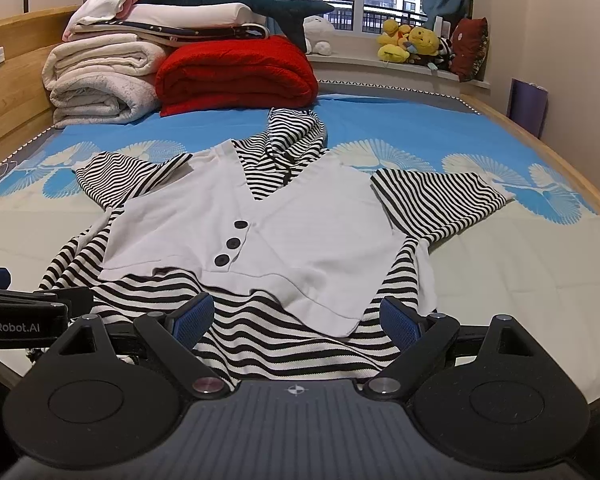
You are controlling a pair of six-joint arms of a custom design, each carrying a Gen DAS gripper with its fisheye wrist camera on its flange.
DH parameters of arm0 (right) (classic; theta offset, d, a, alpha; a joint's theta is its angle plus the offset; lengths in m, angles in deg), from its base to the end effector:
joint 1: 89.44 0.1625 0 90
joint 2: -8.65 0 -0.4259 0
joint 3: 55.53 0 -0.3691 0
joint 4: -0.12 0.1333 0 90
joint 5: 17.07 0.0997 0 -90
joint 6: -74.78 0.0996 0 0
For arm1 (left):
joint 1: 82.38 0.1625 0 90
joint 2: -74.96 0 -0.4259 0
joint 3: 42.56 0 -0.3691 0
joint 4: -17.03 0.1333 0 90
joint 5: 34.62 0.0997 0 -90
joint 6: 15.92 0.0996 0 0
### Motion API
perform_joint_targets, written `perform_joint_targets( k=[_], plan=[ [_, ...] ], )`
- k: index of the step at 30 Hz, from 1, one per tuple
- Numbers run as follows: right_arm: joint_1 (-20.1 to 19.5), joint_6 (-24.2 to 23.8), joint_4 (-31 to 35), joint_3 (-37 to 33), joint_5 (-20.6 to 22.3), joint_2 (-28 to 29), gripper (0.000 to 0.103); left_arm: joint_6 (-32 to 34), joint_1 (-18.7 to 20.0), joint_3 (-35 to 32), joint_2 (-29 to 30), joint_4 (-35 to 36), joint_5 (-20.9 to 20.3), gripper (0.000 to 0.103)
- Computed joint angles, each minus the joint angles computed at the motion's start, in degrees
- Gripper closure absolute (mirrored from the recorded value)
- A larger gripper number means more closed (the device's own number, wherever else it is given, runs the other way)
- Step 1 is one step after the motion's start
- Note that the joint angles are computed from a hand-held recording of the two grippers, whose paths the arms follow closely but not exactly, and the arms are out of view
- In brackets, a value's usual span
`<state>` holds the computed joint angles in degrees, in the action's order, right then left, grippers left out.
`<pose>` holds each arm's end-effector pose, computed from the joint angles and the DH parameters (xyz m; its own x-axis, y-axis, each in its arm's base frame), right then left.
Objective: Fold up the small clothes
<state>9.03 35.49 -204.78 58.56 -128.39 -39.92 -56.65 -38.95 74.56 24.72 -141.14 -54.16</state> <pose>0.1800 -0.5496 0.1612 -0.6839 -0.3027 0.6639 -0.6834 0.5843 -0.4376 -0.2198 -0.5209 0.1194 -0.6596 -0.2754 -0.6993 0.3901 0.6698 -0.6318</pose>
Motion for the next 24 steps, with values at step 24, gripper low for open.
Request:
perform_joint_targets(
  k=[24],
  plan=[
    [-0.06, -0.01, -0.20, 0.06, -0.01, -0.09, 0.013, 0.78, -0.28, -0.29, 0.50, -0.94, -0.05, 0.000]
  ],
)
